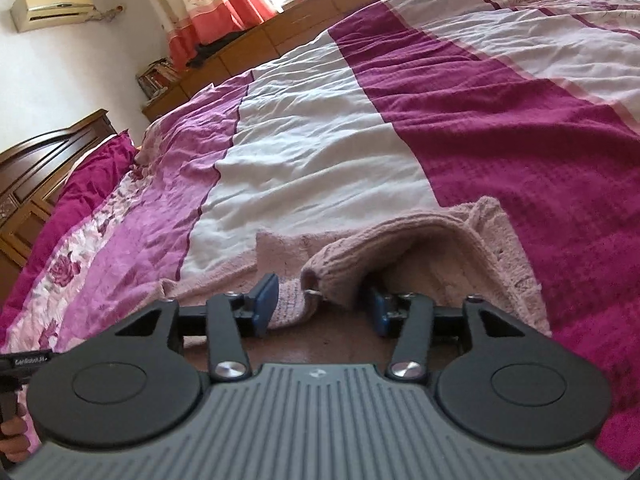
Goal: Fold small clothes
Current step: 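Open both grippers and withdraw from the folded cardigan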
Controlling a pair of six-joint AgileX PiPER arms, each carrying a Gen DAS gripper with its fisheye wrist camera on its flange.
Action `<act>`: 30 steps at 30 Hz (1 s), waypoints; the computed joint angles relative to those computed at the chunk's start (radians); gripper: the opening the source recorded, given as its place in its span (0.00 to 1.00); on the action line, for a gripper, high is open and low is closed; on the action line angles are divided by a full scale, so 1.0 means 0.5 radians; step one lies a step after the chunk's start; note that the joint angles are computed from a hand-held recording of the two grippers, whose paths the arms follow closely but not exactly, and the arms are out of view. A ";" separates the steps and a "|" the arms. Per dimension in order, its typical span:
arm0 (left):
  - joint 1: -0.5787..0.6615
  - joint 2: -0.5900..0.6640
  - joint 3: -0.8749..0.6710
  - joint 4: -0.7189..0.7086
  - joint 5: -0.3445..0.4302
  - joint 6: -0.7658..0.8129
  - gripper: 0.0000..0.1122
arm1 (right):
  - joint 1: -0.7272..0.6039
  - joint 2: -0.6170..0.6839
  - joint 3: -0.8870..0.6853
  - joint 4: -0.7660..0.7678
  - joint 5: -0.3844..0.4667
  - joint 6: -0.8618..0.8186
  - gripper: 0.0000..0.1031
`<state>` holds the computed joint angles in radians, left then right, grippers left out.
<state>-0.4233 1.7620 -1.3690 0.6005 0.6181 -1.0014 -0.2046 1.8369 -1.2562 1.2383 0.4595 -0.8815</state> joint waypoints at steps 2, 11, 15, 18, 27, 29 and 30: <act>-0.036 -0.068 0.078 0.156 0.000 -0.113 0.42 | -0.003 -0.047 0.072 0.193 -0.033 -0.220 0.57; -0.228 -0.317 0.353 0.371 0.130 -0.246 0.43 | -0.123 -0.376 0.427 0.338 0.003 -0.437 0.62; -0.247 -0.329 0.407 0.353 0.126 -0.256 0.43 | -0.167 -0.420 0.461 0.214 0.035 -0.421 0.62; -0.220 -0.297 0.395 0.295 0.088 -0.193 0.43 | -0.157 -0.414 0.419 0.067 0.028 -0.406 0.62; -0.091 -0.040 0.146 0.200 0.002 0.032 0.43 | -0.032 -0.112 -0.011 -0.445 0.000 -0.157 0.52; -0.064 0.015 0.078 0.205 0.004 0.035 0.43 | 0.006 -0.034 -0.126 -0.593 -0.053 -0.010 0.51; -0.056 0.037 0.050 0.223 0.013 0.011 0.43 | 0.023 0.004 -0.181 -0.668 -0.080 0.063 0.51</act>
<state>-0.4513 1.7803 -1.3439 0.7118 0.6245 -0.9958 -0.1933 1.8389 -1.3465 0.9043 0.4195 -0.8498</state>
